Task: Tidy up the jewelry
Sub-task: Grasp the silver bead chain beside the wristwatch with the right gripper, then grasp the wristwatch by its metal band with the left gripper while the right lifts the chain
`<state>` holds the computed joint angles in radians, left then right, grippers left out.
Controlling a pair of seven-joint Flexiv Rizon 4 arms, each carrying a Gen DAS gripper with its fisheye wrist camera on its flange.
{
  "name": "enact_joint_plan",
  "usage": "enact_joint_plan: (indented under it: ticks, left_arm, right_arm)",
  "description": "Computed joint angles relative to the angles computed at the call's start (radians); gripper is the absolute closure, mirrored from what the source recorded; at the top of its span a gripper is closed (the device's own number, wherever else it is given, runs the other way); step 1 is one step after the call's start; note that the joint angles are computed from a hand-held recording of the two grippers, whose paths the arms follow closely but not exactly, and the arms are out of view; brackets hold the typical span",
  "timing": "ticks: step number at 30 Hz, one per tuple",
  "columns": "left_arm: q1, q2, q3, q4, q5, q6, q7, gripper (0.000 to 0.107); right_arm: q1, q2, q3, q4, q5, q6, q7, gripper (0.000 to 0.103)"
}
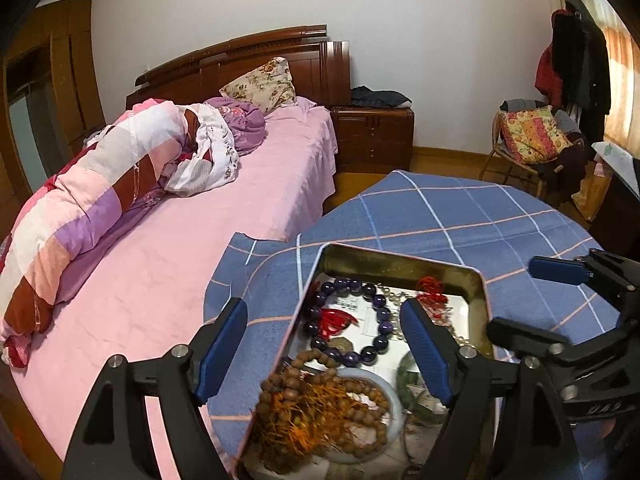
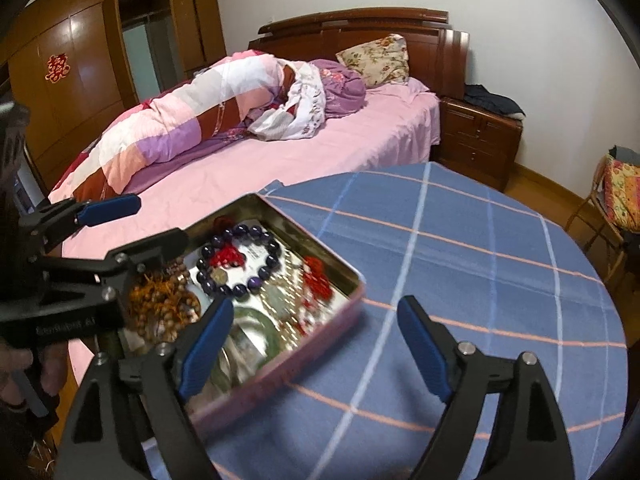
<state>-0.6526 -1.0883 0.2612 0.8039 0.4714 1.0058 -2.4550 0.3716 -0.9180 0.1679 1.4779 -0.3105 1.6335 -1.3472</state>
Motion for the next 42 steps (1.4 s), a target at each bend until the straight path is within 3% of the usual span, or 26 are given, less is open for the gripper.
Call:
enact_joint_plan:
  ticks: [11,17,22,26,27,32,36,39,42]
  left_arm:
    - [-0.065,0.023,0.037,0.013,0.058,-0.024,-0.095,0.027]
    - [-0.092,0.009,0.028,-0.027,0.093,-0.052,-0.104,0.027]
    - [-0.091,-0.019,-0.003,-0.077,0.086,-0.06,-0.047,0.027]
    - [-0.091,-0.034,-0.015,-0.097,0.068,-0.07,-0.026,0.027]
    - [-0.091,-0.038,-0.016,-0.104,0.064,-0.072,-0.022,0.027]
    - [-0.094,-0.053,-0.029,-0.13,0.046,-0.072,0.006,0.027]
    - [-0.094,-0.083,-0.043,-0.179,0.026,-0.07,0.059,0.027]
    - [-0.091,-0.124,-0.061,-0.248,-0.004,-0.087,0.116,0.027]
    - [-0.091,-0.181,-0.075,-0.346,-0.033,-0.127,0.181,0.027]
  right_arm:
    - [0.092,0.128,-0.237,0.273,0.084,0.102,0.095,0.014]
    - [0.051,0.161,-0.197,0.362,0.08,0.089,0.098,0.014]
    - [0.04,0.159,-0.175,0.381,0.055,0.088,0.076,0.016]
    - [0.012,0.139,-0.133,0.368,0.03,0.068,0.051,0.035]
    - [0.014,0.134,-0.135,0.368,0.03,0.08,0.048,0.035]
    - [-0.066,0.133,-0.046,0.369,0.016,0.085,0.02,0.082]
    - [-0.038,0.155,-0.087,0.409,0.036,0.121,0.02,0.091]
    - [0.027,0.175,-0.17,0.443,0.077,0.161,0.034,0.091]
    - [0.04,0.189,-0.201,0.465,0.105,0.186,0.038,0.091]
